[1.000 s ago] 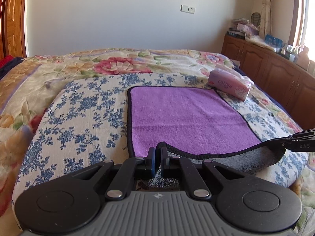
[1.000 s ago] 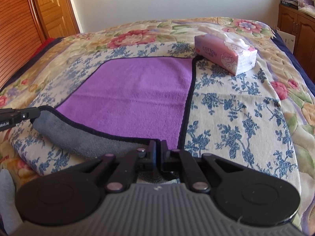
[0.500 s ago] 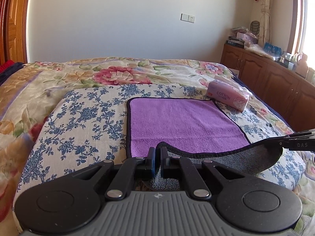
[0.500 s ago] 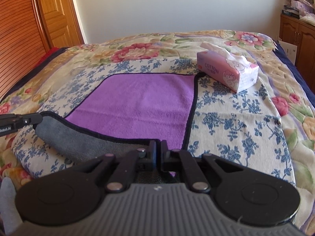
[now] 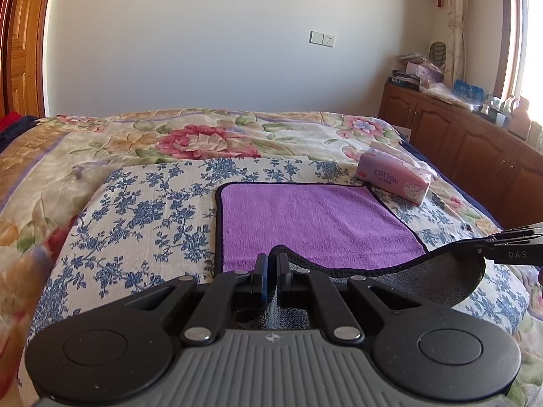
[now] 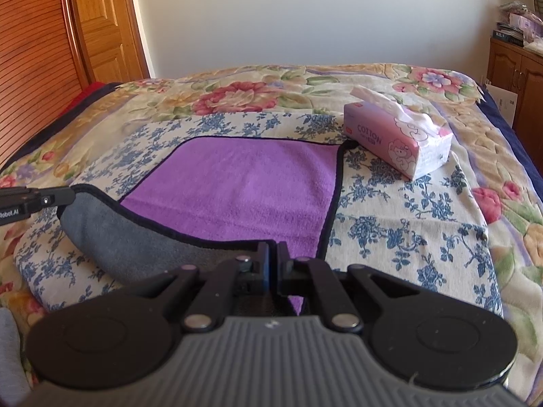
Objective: Fold towel
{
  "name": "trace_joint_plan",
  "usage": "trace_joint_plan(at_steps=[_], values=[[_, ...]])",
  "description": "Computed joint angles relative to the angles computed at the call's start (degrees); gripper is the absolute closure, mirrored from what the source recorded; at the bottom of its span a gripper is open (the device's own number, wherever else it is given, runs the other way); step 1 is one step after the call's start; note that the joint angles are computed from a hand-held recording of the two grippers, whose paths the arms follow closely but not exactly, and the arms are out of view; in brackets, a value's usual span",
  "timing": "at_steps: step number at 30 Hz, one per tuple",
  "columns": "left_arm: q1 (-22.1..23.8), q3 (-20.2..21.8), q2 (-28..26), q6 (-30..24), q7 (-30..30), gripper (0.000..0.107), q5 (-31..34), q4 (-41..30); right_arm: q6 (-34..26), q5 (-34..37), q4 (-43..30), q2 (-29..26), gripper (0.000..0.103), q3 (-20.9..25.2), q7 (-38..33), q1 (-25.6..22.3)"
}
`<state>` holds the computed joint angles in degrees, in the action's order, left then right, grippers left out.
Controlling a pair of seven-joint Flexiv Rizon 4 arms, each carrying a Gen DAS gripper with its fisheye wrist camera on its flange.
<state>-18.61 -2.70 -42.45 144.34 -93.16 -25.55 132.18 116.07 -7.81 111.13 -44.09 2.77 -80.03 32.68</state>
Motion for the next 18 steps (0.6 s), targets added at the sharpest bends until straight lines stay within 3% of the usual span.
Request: trace_joint_plan(at_steps=[18], values=[[2.68, -0.12, -1.99, -1.62, 0.65, 0.101, 2.73, -3.96, -1.43, -3.98, -4.55, -2.79, 0.098, 1.30, -0.49, -2.73]])
